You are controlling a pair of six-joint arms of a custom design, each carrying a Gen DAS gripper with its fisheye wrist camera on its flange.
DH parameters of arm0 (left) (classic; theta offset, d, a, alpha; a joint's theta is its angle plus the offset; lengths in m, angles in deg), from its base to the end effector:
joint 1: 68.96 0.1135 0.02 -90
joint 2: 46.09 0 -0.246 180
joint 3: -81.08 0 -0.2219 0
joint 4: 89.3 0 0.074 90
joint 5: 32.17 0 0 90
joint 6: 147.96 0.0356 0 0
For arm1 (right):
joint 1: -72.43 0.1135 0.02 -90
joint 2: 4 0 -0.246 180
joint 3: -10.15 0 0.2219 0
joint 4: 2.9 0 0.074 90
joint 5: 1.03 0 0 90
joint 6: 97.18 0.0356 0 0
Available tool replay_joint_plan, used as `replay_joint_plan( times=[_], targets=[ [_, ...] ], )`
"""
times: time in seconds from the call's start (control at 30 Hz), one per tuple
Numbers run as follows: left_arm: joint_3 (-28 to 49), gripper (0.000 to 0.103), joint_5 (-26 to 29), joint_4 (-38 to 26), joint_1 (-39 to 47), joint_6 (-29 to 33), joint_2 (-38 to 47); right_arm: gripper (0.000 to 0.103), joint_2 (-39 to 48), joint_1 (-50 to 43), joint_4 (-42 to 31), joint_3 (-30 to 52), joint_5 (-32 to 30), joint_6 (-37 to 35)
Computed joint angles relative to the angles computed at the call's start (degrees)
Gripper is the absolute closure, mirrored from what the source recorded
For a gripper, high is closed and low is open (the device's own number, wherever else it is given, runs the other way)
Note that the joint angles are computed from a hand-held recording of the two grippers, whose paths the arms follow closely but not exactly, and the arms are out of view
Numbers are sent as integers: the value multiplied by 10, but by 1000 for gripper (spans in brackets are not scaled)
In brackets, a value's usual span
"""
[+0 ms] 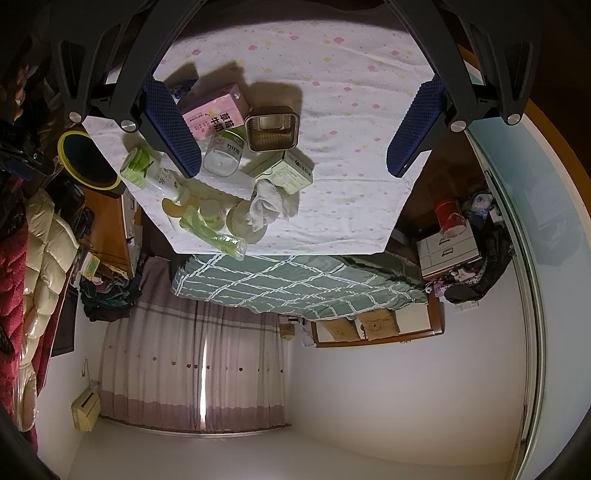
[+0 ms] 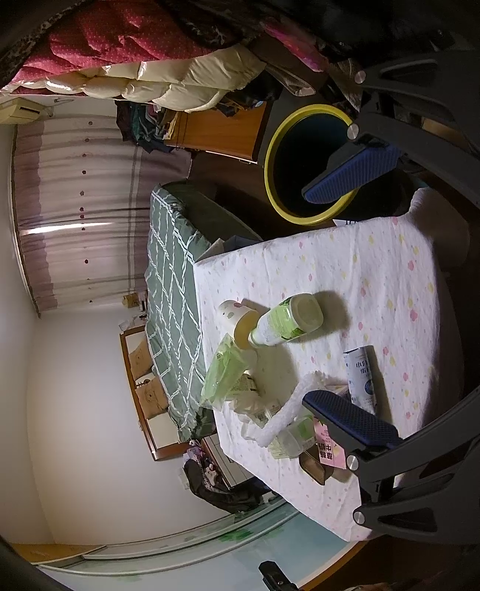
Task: Collect trash
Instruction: 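Reach the right gripper toward the green plastic bag on the table, then grasp the green plastic bag with the right gripper and lift it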
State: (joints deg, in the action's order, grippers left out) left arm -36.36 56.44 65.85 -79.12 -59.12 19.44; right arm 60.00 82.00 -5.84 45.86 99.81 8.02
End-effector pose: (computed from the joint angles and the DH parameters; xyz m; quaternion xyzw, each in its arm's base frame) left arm 0.2331 -0.0409 0.2748 0.0609 0.8541 -0.0406 0.5149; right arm 0.1991 0.0268 0.1729 0.0889 0.8641 0.0244 0.4948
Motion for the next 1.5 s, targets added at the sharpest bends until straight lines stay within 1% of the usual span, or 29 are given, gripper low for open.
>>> replay_joint_plan(
  times=[0.33,0.5,0.57,0.6,0.8,0.83,1.0,1.1,1.23,1.43,1.5],
  targets=[
    [-3,4,0,1,0,-2,-3,6,12,5,10,1,1,2],
    [-7,4,-9,2,-7,-4,-5,6,17,7,12,1,2,4],
    [-13,4,3,13,5,0,-2,6,20,9,14,2,3,5],
    [-9,4,1,7,3,-2,0,6,21,8,15,1,2,5],
    [-9,4,-2,15,-2,-6,14,6,49,1,33,6,-5,4],
    [-2,4,11,23,14,-1,30,6,57,-1,38,8,-8,4],
    [4,4,19,46,23,-8,59,6,113,-13,60,34,-36,-13],
    [9,4,24,59,27,-12,80,6,177,-5,78,79,-42,-34],
    [16,4,38,84,35,-10,120,6,282,8,72,188,-52,-73],
    [52,4,51,100,51,-7,190,6,436,34,10,395,-51,-136],
    [64,4,58,102,57,-8,210,10,485,43,-16,464,-42,-161]
  ],
)
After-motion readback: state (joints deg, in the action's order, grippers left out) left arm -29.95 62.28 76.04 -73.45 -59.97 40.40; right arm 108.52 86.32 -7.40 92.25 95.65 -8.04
